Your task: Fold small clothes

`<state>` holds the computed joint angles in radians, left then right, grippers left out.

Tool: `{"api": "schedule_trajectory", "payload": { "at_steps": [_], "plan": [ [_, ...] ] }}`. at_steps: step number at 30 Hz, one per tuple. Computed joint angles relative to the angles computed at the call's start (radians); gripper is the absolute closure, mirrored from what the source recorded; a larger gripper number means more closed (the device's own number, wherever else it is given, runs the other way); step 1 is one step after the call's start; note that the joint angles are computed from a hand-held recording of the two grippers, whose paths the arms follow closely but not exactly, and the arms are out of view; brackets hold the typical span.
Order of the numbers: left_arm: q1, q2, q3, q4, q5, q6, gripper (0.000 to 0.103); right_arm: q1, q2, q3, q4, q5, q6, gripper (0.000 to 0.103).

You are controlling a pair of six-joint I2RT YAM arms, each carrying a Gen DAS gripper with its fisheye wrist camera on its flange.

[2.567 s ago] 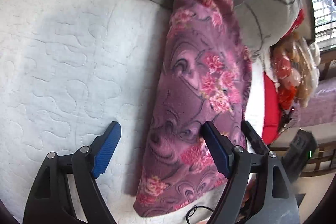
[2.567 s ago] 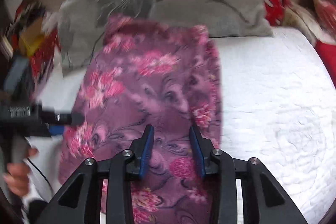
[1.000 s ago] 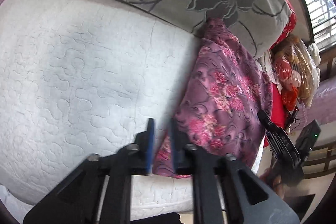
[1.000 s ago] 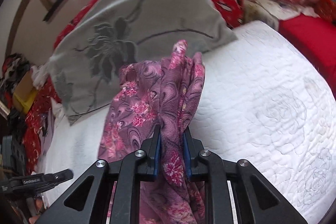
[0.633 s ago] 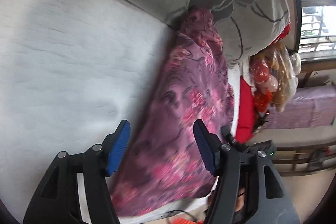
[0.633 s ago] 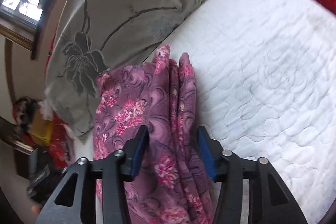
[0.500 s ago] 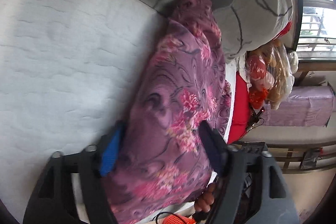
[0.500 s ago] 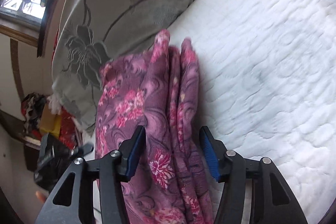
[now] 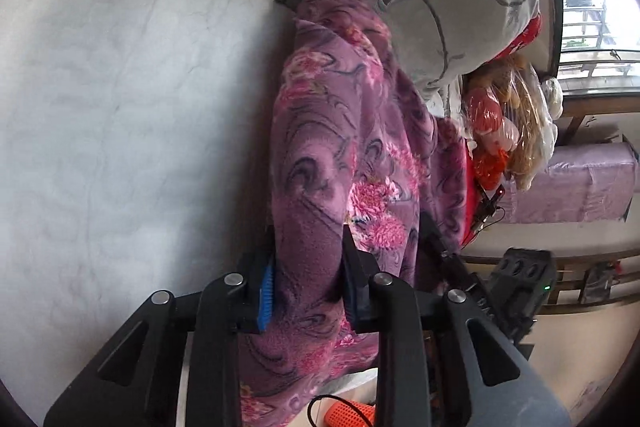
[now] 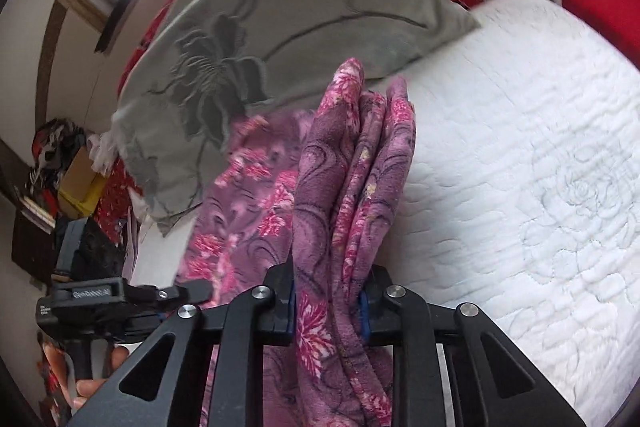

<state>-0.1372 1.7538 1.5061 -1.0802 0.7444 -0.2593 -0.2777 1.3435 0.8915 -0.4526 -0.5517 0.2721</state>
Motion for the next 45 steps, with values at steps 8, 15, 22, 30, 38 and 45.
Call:
{"api": "schedule_trajectory", "payload": {
  "at_steps": [8, 15, 22, 30, 38, 45],
  "plan": [
    [0.205, -0.223, -0.156, -0.092, 0.037, 0.153, 0.079, 0.148, -0.144, 0.009, -0.063, 0.002, 0.087, 0.081],
    [0.421, -0.358, -0.305, -0.165, -0.041, 0.344, 0.077, 0.317, -0.229, -0.151, 0.100, -0.030, 0.286, 0.081],
    [0.488, -0.342, -0.328, -0.136, -0.157, 0.407, 0.072, 0.361, -0.123, -0.184, 0.057, 0.143, 0.292, 0.071],
    [0.225, -0.322, -0.227, 0.083, -0.380, 0.357, 0.050, 0.432, -0.127, -0.040, 0.084, 0.300, 0.168, 0.072],
    [0.167, 0.014, -0.106, 0.147, -0.407, 0.232, 0.031, 0.444, 0.145, 0.021, 0.131, 0.429, 0.104, 0.092],
    [0.265, -0.227, -0.240, 0.120, -0.375, 0.388, 0.032, 0.311, -0.044, -0.010, 0.013, 0.169, 0.007, 0.084]
  ]
}}
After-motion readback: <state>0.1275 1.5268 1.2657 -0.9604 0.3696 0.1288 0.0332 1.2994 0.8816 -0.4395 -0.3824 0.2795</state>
